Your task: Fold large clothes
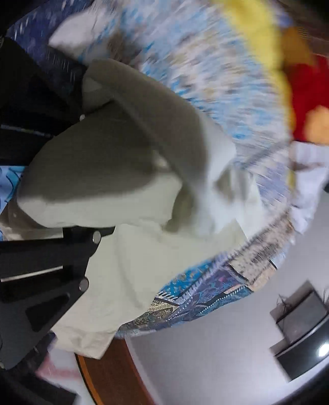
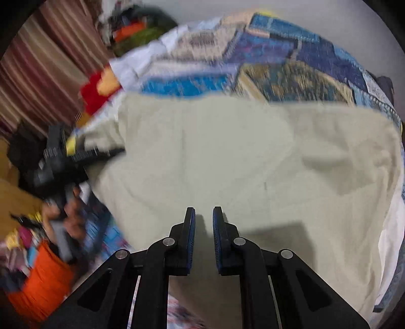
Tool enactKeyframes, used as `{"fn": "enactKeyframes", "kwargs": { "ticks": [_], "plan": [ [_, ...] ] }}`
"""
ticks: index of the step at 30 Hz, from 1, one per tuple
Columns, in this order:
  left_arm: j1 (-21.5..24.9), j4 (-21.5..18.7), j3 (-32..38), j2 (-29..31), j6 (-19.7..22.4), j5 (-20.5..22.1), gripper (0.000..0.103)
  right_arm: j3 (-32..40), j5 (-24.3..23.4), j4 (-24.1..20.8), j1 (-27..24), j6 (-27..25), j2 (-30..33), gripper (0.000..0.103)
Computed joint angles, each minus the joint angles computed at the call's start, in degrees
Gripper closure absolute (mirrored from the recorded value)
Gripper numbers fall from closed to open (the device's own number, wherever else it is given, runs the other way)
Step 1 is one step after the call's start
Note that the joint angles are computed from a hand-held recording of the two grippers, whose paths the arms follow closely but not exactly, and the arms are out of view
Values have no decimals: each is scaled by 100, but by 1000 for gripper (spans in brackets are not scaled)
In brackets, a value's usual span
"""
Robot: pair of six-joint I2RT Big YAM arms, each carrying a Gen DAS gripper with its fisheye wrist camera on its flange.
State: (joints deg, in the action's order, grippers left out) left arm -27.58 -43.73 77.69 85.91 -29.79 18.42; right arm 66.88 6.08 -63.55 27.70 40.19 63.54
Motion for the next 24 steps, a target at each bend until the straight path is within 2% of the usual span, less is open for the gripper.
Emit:
{"fn": "enactKeyframes", "kwargs": {
  "ticks": [3,7,10,13,15,17,19,21,24],
  "plan": [
    [-94,-28,-28,-332,443,-556,95,288,231,116,232,-153,305,94],
    [-114,-24,-83,-622,995,-991,95,409,-235,198,430,-323,1061,94],
    [-250,19,-32,-721,1354,-1358,95,216,-557,681,474,-297,1144,94],
    [-519,35,158,-727,1593,-1555,95,222,-951,735,323,-75,1158,94],
    [-784,102,235,-809,1777,-1765,95,181,-1024,779,281,-6,1108,94],
    [-1094,221,310,-883,2063,-2088,96,60,-1043,804,261,125,900,94],
    [-1415,340,449,-873,2331,-2434,96,-93,-867,834,272,351,562,94],
    [-1723,448,598,-815,2574,-2656,96,-420,-379,952,395,809,-119,94],
    [-2156,578,783,-782,2893,-2848,96,-755,379,606,655,1346,-1160,94]
  ]
}}
